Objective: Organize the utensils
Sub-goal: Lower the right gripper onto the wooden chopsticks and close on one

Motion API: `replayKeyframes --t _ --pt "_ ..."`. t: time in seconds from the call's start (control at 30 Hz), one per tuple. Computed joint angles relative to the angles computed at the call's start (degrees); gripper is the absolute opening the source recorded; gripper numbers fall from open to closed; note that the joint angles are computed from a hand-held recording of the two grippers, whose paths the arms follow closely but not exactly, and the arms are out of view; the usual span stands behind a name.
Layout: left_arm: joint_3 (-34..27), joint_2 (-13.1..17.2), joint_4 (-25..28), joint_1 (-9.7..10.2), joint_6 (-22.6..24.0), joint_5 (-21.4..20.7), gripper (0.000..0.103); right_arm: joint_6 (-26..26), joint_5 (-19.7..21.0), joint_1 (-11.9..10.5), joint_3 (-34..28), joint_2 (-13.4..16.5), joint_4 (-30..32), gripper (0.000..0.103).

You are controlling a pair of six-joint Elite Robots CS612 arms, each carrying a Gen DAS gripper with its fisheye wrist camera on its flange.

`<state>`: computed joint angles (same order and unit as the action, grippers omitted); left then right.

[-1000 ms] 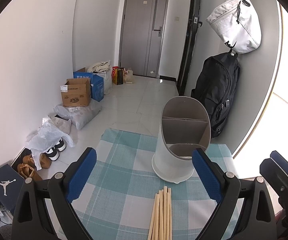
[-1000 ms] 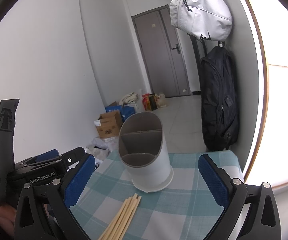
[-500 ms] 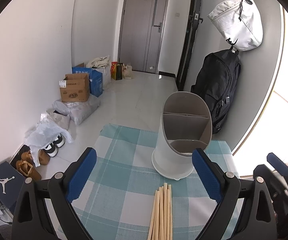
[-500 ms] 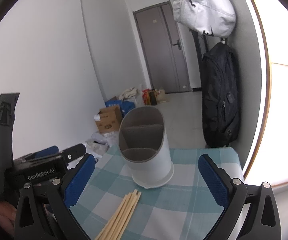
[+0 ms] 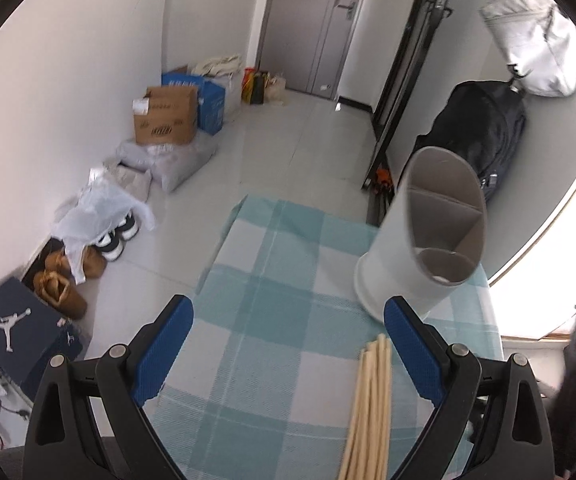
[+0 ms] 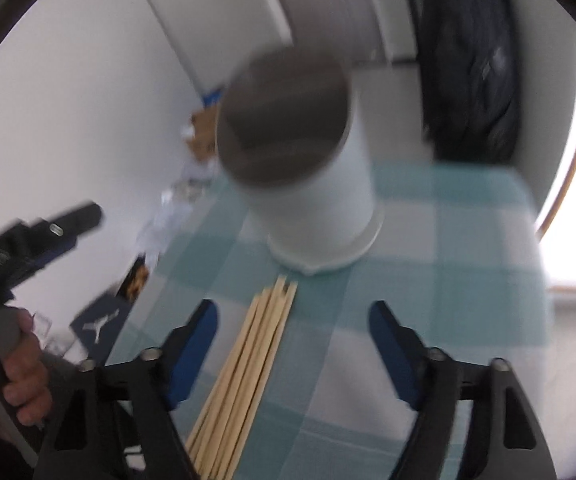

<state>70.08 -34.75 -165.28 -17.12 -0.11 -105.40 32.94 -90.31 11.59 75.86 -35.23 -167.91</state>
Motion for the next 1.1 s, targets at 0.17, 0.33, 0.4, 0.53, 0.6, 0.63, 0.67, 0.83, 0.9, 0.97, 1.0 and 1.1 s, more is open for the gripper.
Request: replayKeyframes --t 0.17,0.33,0.4,0.53,0.6,0.63,0.67,0.83,0.9,0.97,1.0,1.1 --pt "-1.67 0.62 3.22 0.73 -1.45 -1.32 0.094 -1.78 2.38 0.08 -5.56 2.69 8.84 0.054" --pt "-2.77 1.14 4.92 1.15 -1.57 -1.80 0.094 -1.77 2.29 0.04 -10.69 4.78 18.16 0.032" --pt "-3.46 1.47 5.87 1.50 -1.47 -2.40 0.094 -2.53 0.67 0.35 -11.92 5.02 20.43 0.029" --pt "-3.81 1.49 6.85 1.70 -1.56 -3.40 0.094 -2.21 0.15 0.46 -12.77 4.96 23.03 0.015" --pt "-3.94 1.51 7.11 1.83 -1.45 -3.94 0.094 -1.59 0.50 0.45 -11.70 4.54 21.94 0.012" --pt "-4.04 1.58 7.15 1.93 -1.42 -4.31 0.094 -1.22 0.84 0.35 -11.36 4.47 21.53 0.011" --pt "-4.00 1.54 7.17 1.94 -1.31 -4.45 0.094 -0.64 1.32 0.23 -10.72 4.18 20.83 0.009" --pt "-4.04 1.54 7.63 2.08 -0.96 -4.98 0.094 2.20 2.49 -0.42 -6.59 2.24 16.38 0.007" --pt "-4.05 1.56 7.65 2.10 -0.91 -4.97 0.094 3.09 2.80 -0.62 -5.45 1.82 15.35 0.007" --pt "-4.00 1.56 7.55 2.08 -0.97 -4.94 0.094 4.56 3.76 -0.93 -3.59 1.18 12.04 0.006" --pt "-3.91 1.52 7.76 1.98 -0.62 -4.47 0.094 5.09 3.87 -1.08 -2.64 0.73 10.40 0.005" --pt "-4.02 1.40 9.72 1.77 0.80 -3.69 0.094 6.63 3.86 -1.48 -1.70 0.71 5.30 0.004"
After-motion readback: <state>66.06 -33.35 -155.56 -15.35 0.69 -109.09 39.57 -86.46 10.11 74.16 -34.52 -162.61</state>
